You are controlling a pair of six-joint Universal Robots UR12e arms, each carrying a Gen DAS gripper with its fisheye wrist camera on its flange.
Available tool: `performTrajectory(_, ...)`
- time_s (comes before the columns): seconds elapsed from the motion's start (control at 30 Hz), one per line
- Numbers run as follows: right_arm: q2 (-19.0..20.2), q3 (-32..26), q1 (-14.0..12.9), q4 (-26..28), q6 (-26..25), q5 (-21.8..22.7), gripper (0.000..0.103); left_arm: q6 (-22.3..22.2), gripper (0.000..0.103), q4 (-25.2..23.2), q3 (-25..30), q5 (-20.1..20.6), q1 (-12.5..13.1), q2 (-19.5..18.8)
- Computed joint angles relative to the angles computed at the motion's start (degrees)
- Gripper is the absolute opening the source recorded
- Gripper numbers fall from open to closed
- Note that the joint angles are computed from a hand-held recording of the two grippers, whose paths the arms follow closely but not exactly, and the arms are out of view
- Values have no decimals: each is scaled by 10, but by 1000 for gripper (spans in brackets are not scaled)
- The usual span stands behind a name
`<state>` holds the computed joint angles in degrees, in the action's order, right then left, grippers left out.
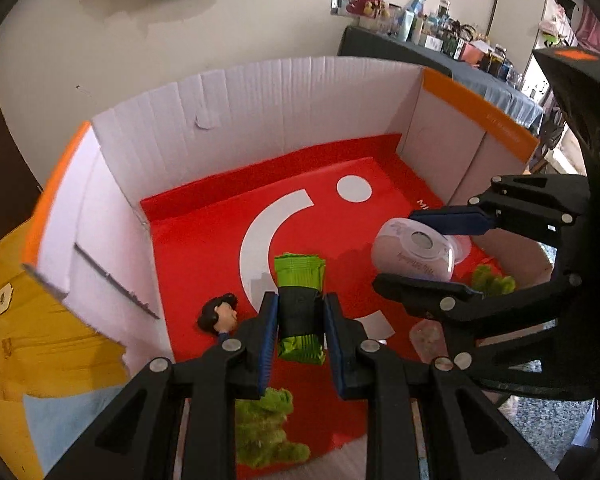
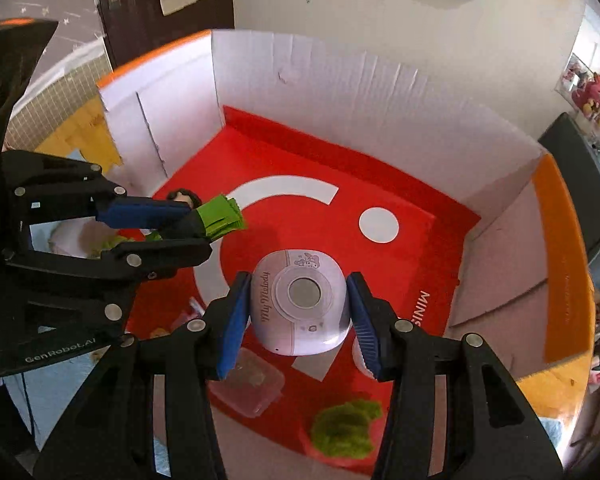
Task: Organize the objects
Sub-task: 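Carry the tube and pink container over the red-floored box with both tools, then lower the tube and pink container onto the red floor and open both tools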
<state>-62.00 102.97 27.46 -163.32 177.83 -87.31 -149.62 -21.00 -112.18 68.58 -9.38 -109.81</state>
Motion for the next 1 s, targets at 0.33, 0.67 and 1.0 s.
performTrajectory(0.33,11,-20,-2,49,-22,-1,46,7,24,-28,12,-2,1,-11)
performTrajectory(0.67,9,-24,-5,89,-41,8,46,15,24,-41,14,0,1,-13)
performTrajectory(1.0,5,-17,-10,93,-42,16,46,15,24,-43,13,-2,1,-12)
